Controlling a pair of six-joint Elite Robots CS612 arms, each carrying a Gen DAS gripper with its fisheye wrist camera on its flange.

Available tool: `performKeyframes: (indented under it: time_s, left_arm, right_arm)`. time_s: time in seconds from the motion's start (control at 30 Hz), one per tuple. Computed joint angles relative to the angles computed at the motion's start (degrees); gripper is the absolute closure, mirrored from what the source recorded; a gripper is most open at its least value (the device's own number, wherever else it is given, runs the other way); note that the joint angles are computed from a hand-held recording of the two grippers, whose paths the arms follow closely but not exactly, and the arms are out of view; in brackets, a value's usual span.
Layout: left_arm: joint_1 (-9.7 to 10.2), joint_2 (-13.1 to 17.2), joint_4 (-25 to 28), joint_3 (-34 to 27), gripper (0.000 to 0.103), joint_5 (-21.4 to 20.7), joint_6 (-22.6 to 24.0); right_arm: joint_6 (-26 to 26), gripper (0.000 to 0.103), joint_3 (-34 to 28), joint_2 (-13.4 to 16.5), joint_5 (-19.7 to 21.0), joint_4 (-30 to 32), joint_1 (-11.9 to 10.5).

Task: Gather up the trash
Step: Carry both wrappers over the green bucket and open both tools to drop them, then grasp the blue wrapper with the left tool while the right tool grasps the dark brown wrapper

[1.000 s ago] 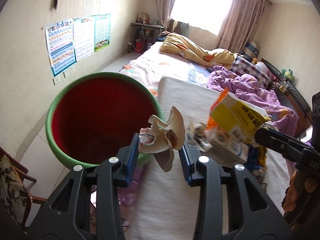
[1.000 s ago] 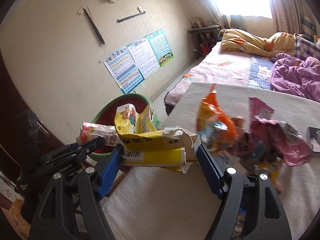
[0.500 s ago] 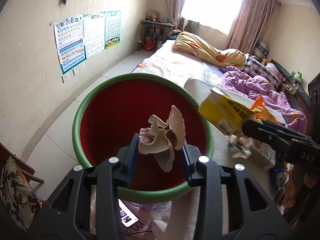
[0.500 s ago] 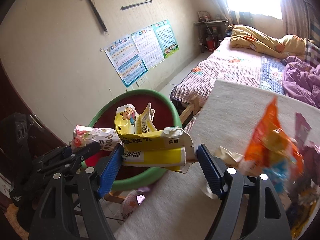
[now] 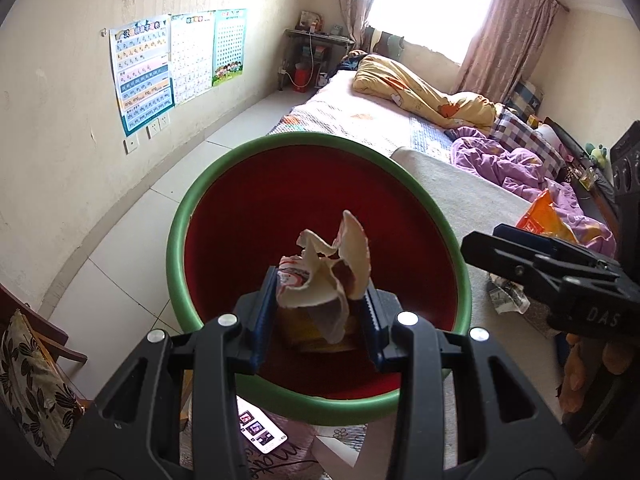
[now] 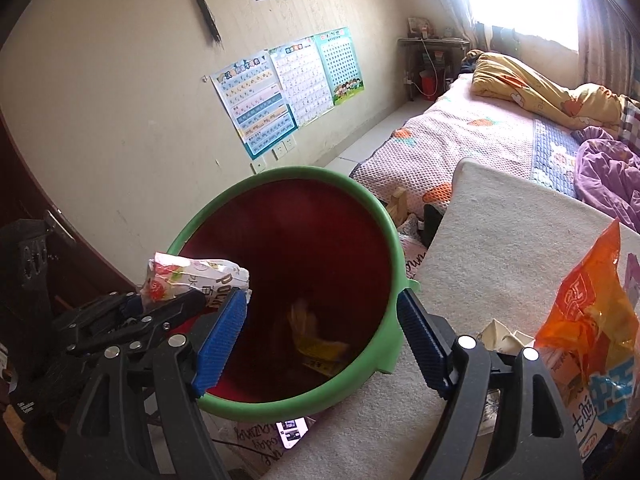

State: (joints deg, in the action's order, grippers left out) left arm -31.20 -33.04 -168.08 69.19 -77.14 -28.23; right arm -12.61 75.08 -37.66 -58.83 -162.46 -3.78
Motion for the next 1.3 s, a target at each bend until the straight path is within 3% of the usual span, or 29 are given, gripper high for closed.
performKeyframes:
  time_s: [0.2, 0.37, 0.6, 1.1, 1.3]
  left_arm:
    - [-0.07, 0.8, 0.9, -1.3, 0.06, -0.6, 0.6]
    - [-0.37, 0.9, 0.7, -1.4, 0.041, 0.8, 0.2]
    - [-1.62, 0.0, -1.1, -0.2, 0.041, 2.1, 0.5]
    - [-7.1, -0.1, -1.2, -0.6, 0.038, -0.4, -0.9]
    - [-9.3, 0.9, 0.0, -2.1, 0.036, -1.8, -1.5]
  right_arm:
    - [1.3, 0.027, 2.3, -1.2, -0.4, -1.8, -0.4]
    - [2.4, 0.027, 4.8, -2.5, 0.0, -3.8, -1.3]
    - [2.0, 0.027, 9.0, -5.0, 0.8, -5.9, -3.0]
    - [0.3, 0.027, 19.1, -10.0, -1.7, -9.7, -10.9]
    - [-1.7, 0.027, 21.8, -11.1, -2.1, -4.9, -14.5]
